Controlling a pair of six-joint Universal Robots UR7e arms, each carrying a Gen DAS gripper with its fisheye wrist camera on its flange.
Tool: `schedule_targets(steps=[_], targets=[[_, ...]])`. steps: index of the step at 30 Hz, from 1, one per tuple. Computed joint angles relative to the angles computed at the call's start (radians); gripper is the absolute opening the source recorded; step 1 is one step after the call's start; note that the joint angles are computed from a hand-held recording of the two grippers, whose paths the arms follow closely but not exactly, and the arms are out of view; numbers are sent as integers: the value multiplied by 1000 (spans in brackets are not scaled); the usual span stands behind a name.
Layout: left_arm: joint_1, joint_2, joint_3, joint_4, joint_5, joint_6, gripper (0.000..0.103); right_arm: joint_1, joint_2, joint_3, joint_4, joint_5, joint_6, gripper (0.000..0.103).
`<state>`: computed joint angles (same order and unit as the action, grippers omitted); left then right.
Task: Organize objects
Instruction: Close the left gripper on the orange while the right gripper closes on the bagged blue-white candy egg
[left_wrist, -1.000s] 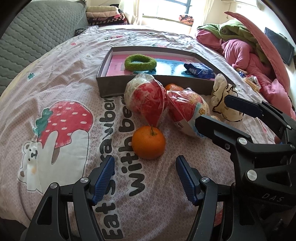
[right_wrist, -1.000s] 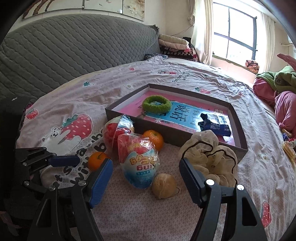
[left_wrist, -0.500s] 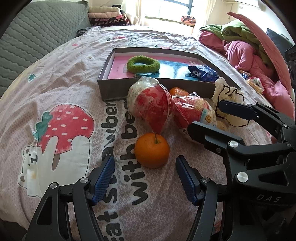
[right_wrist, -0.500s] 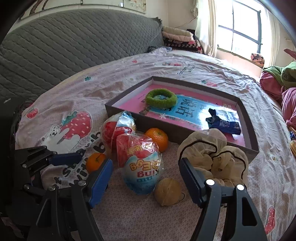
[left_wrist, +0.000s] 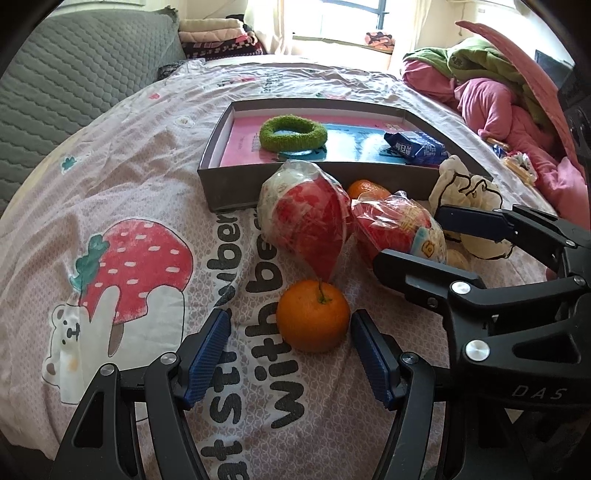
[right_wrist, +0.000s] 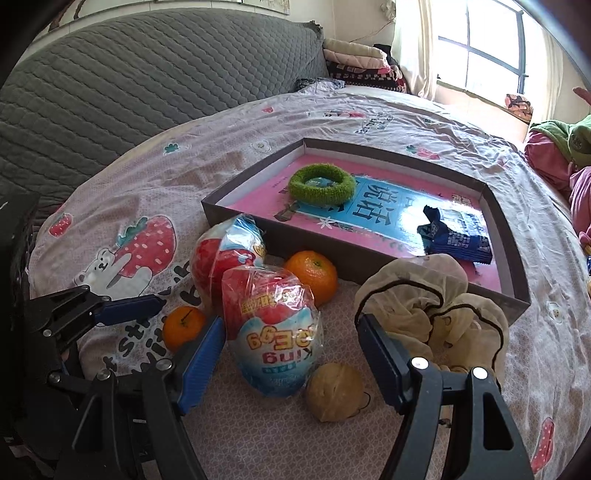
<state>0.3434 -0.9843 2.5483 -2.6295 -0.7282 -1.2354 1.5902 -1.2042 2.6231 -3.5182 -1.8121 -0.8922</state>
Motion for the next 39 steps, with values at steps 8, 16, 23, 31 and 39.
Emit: schedule_targets(steps=[8, 16, 23, 31, 39], targets=[[9, 9, -10, 12, 6, 2, 70, 15, 30, -15, 0, -34, 3, 73], [22, 12, -14, -1, 10, 9, 70, 2, 27, -21, 39, -20, 19, 54], [27, 14, -14, -14, 19, 13, 70, -9, -4, -11, 46, 19, 21, 51], [36, 25, -16, -34, 25, 31, 70, -23, -53, 11, 52, 75, 21, 51], [28, 30, -16, -44, 27, 49, 57, -48, -95, 29, 98, 130, 43, 51]])
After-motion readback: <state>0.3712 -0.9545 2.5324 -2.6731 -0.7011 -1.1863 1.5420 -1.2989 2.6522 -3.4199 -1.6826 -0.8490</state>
